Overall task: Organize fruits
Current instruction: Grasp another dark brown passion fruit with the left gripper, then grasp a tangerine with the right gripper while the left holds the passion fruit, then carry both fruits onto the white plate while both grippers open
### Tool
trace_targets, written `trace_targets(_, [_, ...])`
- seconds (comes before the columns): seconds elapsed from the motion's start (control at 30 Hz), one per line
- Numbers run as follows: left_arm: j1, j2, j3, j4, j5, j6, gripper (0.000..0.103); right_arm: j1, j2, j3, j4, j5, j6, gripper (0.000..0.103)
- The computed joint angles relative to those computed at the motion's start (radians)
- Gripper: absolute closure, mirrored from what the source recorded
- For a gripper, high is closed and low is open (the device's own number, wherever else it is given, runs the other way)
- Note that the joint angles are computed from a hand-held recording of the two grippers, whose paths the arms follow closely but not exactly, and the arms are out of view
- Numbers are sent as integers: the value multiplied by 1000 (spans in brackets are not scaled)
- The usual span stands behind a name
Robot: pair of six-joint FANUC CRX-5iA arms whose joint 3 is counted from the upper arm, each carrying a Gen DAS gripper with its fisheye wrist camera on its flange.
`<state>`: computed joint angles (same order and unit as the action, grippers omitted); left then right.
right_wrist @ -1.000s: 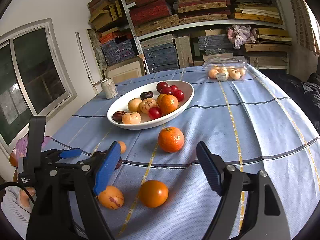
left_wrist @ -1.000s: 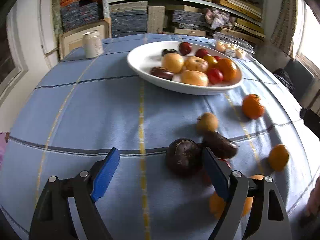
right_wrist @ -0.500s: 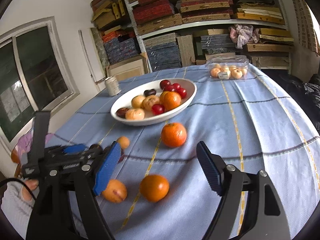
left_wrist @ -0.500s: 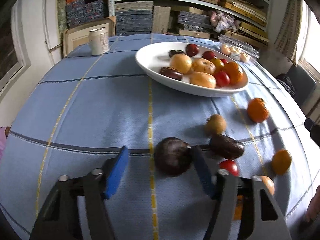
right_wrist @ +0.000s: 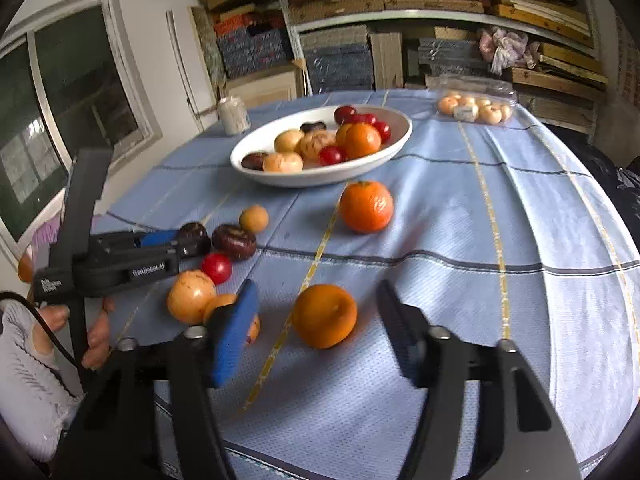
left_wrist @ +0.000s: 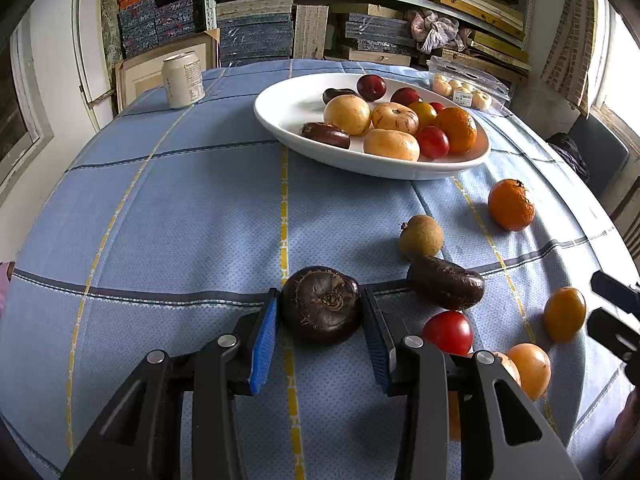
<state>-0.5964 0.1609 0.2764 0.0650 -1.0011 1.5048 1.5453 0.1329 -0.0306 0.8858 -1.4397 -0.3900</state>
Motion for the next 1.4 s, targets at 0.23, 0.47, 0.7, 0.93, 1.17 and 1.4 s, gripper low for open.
trace_targets(0.23, [0, -1, -1, -2, 0, 0, 62, -20, -15, -10, -60, 42, 1, 65])
trace_targets(0.47, [-1, -1, -1, -2, 1, 1, 62, -33, -12, 2, -98, 61, 28, 64])
trace_targets(0.7, [-2, -5, -2, -13, 7, 14, 62, -35, -28, -18, -101, 83, 5, 65])
trace_targets(0.93, [-3, -6, 34, -32, 23, 49, 62, -17, -62, -67, -2, 62, -96, 65])
trace_targets(1.17, [-36, 91, 242, -84, -7, 77, 62, -82, -37, 19, 67, 2, 22, 65])
trace_targets(1.4, [-9, 238, 436, -39, -53, 157, 62, -212, 23, 114, 122, 39, 158, 65])
